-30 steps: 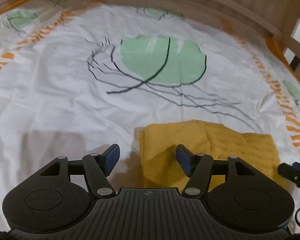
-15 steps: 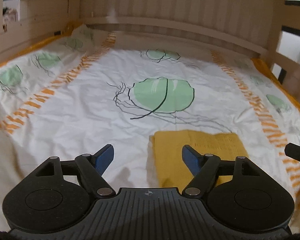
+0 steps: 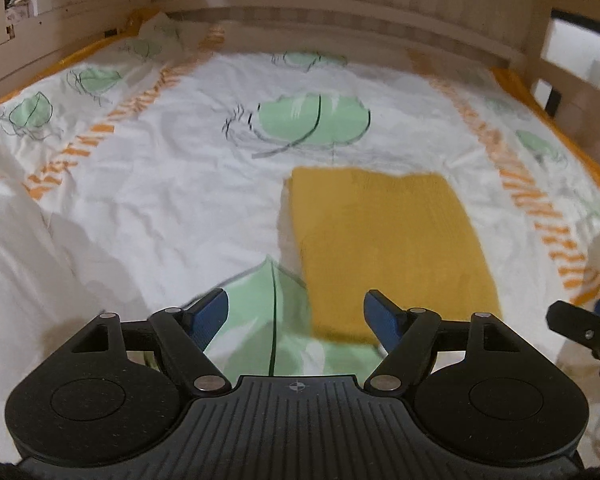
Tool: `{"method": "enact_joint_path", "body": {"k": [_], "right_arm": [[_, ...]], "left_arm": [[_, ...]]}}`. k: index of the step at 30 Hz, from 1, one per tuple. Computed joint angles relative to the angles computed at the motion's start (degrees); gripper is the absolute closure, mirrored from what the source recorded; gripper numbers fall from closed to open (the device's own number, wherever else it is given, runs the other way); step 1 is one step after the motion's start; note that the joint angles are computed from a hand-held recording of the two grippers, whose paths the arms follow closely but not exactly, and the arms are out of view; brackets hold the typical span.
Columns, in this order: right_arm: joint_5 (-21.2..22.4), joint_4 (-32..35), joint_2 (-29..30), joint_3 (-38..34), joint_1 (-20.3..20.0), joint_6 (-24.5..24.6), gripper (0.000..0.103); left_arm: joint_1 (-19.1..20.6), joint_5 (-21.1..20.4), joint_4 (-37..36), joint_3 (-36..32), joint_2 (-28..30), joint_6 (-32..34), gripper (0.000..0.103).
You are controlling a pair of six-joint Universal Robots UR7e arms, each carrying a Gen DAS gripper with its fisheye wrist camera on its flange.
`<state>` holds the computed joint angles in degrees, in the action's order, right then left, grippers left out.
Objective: Fold small clothes
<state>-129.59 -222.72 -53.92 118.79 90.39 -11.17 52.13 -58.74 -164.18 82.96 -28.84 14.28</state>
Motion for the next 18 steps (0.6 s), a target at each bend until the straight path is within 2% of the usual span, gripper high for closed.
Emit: {"method": "enact_joint_path", "body": {"k": [2,6,10,18], "right_arm": [[-2.74,1.47,0.29,-0.13,0.59,0.54,0.001],[-4.6,0.33,1.31,-0.04,1.23,-1.0,0.001],[-4.91,-0.02,1.83,-0.4,1.33,-2.24,0.001],[-4.74,0.85,1.72,-0.03,1.21,-0.77,0.001]], "left_arm": [[-0.2,1.19,0.68,0.85,-0.28,-0.74,0.03],[-0.17,2.2,2.16,2.07,-0.93,-2.59,0.03],[-0.23,3.71,4.32,2.29,-0.99,-3.69,0.03],[-0.08,5.08,6.41,2.6,-1.04,-4.93,0.03]]}}
